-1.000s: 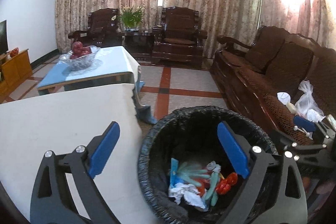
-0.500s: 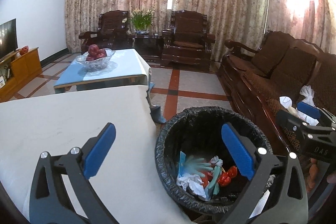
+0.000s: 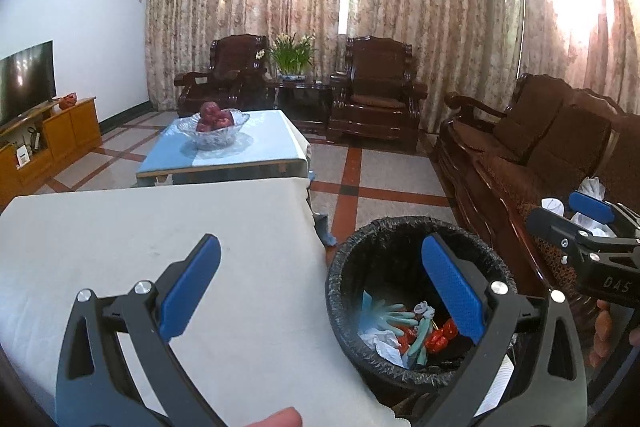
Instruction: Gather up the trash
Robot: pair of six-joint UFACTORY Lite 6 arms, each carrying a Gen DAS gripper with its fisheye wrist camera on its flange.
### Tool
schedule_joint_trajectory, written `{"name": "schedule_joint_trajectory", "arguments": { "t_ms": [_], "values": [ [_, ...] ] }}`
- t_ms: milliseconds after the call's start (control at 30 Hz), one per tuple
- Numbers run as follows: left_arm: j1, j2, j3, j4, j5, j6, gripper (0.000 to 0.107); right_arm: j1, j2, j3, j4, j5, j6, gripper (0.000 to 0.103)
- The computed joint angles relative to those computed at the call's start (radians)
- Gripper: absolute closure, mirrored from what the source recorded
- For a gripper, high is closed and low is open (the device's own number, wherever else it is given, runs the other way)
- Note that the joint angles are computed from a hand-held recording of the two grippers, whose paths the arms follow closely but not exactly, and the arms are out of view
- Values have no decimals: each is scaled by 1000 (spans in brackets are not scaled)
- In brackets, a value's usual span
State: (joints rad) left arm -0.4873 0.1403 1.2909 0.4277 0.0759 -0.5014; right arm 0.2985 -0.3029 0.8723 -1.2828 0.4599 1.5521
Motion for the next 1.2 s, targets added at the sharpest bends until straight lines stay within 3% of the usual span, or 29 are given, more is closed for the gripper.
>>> {"name": "schedule_joint_trajectory", "arguments": {
  "t_ms": [200,300,433,500,1200],
  "values": [
    [17,-98,-50,-30,17,22,9,87,-33,17,6,71,-12,6],
    [21,-125,-51,-135,33,126,9,115,-31,33,2,96,-16,6],
    [21,-152,-60,-70,39,68,9,143,-32,46,-2,121,-15,6],
    [32,-156,-55,-142,44,142,9,155,-29,49,-7,130,-11,6],
    [32,-186,-83,-52,46,56,9,184,-36,43,-22,153,12,6]
  ]
}}
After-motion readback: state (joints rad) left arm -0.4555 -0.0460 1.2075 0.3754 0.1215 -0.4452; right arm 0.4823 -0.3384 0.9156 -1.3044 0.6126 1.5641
